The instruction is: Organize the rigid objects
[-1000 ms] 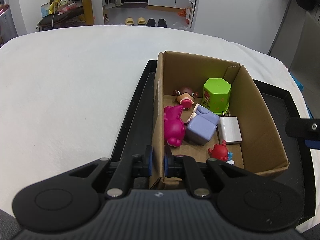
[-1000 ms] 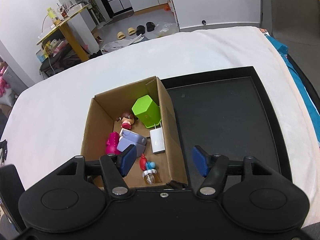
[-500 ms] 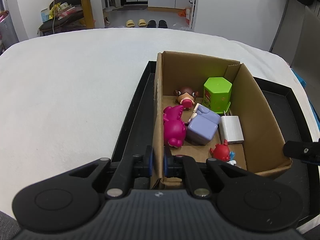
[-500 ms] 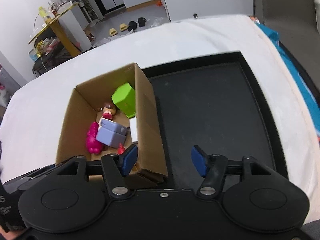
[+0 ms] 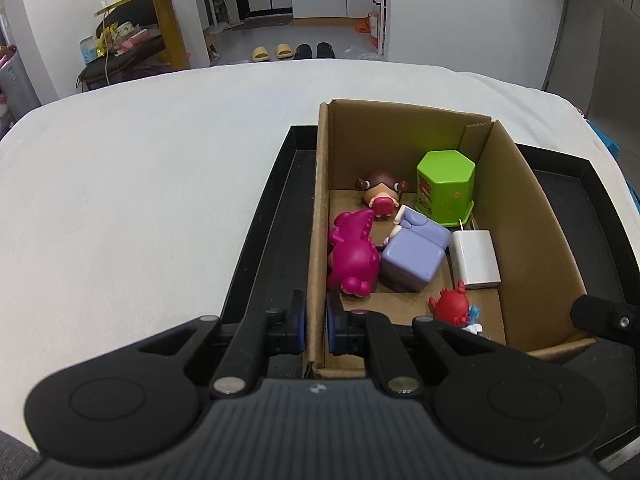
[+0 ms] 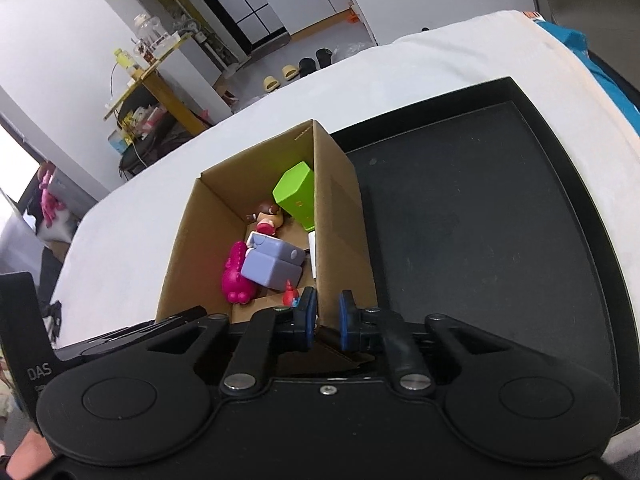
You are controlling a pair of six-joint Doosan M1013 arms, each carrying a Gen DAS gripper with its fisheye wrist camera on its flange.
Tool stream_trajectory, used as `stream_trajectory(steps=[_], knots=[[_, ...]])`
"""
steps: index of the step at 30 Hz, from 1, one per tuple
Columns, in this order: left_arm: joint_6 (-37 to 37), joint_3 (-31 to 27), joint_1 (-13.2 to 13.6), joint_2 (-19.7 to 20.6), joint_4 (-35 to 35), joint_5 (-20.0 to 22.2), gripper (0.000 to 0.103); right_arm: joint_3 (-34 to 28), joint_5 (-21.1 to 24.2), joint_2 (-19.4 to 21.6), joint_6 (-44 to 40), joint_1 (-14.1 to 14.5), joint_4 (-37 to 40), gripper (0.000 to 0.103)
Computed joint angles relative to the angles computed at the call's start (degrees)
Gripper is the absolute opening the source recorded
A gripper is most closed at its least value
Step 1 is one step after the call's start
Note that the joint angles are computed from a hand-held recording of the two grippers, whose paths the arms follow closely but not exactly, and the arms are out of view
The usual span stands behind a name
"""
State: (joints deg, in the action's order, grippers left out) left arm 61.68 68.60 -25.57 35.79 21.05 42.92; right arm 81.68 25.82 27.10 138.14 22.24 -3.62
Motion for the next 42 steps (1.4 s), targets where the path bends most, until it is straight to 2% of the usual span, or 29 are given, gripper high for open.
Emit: stream_trajectory(steps=[7,15,21,26,31,32,34,37,42], knots=[[0.4,0.0,0.3,0.0,-1.1,-0.3,0.01,1.1,-1.3,-0.6,-0.3,-0.1,1.7,0.013],[3.4,-2.1,1.2,0.7,-4.9,1.8,0.01,1.7,-1.8,-0.9,0.5,0.1,1.7,0.013],[4.6,-3.5,1.4,0.8,-5.4,4.0,0.012,2.4,-3.4,-1.5,-4.7,-0.4,8.3,0.016],[6.7,-4.8,1.8,0.6,-8.6,6.5,0.014,2.2,-2.7,-1.8,-4.1,-0.2,7.1,0.017],[6.9,-4.8,1.6,-0.3,-7.7,7.3,0.02,2.4,-2.1,-2.5,-0.8,0.3,4.0,0.017],[7.0,-4.8,1.6,-0.5,-8.0,7.5,0.023,2.4,-1.7,-2.6,0.1,0.3,3.2,0.019],[7.2,-4.5,1.7,-1.0,-8.4,7.5,0.028,2.2,-0.5,-2.9,3.4,0.6,-0.2,0.032],[7.6,-3.9,1.5,-1.8,-8.4,6.9,0.037,1.6,1.9,-3.3,7.9,1.1,-5.6,0.046],[9.5,-2.7,1.5,-3.4,-9.9,6.0,0.05,0.8,4.7,-4.0,13.3,1.9,-12.3,0.065]])
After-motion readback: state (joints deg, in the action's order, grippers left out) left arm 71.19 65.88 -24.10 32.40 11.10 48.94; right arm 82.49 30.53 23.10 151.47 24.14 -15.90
